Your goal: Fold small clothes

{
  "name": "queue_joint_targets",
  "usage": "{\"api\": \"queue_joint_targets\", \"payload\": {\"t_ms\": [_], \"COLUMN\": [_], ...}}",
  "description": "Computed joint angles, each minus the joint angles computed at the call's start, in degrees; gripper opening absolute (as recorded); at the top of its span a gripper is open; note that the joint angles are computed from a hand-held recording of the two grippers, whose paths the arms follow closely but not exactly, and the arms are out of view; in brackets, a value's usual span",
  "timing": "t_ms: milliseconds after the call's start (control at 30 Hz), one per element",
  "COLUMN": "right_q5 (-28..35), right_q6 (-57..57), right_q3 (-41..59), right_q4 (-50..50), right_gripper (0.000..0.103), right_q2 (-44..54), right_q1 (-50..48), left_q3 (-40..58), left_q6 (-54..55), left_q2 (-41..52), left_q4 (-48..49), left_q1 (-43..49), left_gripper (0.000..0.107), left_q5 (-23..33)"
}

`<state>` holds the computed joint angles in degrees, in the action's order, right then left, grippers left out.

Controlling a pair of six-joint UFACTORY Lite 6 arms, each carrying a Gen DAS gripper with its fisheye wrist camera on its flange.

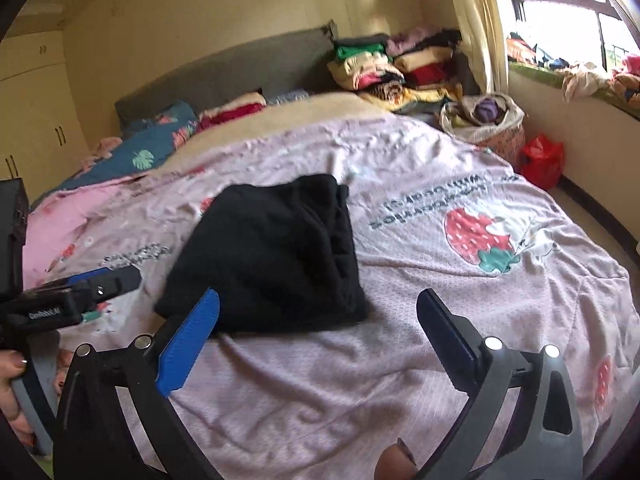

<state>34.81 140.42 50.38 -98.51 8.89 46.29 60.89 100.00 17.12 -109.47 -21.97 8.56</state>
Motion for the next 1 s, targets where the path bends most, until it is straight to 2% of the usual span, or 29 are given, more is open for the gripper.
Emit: {"api": "queue_joint_targets", "payload": {"t_ms": [67, 333, 467, 633, 833, 1000], "right_q5": [2.35, 8.67, 13.28, 15.83, 17.41, 16.45], "right_q6": [-1.23, -5.62, -6.05, -3.53, -1.57, -6.36], "right_q3": [-0.14, 0.34, 0.08, -0.62, 0.5, 4.43], "right_q4": [1.39, 6.98, 9.34, 10.42, 12.39, 16.56], "right_gripper": [0.098, 0.098, 0.099, 0.099, 0.099, 0.099], "right_q2": [-1.04, -3.39, -3.09, -1.57, 2.84, 6.72], "right_q1": [2.32, 9.71, 14.33, 17.93, 20.89, 19.8], "left_q3": [-1.93, -12.07, -17.42, -23.64, -28.68, -29.89], "left_q6": [3.52, 30.6, 33.39, 39.1, 48.77, 47.18], "left_q2": [-1.88, -11.04, -15.1, -18.57, -20.47, -19.85], "left_q4": [-3.39, -29.91, -32.1, -37.51, -46.75, -45.26], "left_q1": [-0.12, 0.15, 0.8, 1.06, 1.5, 2.35], "left_gripper": [0.094, 0.094, 0.094, 0.094, 0.094, 0.094], "left_q5": [0.19, 1.44, 3.19, 4.18, 5.96, 6.49]}}
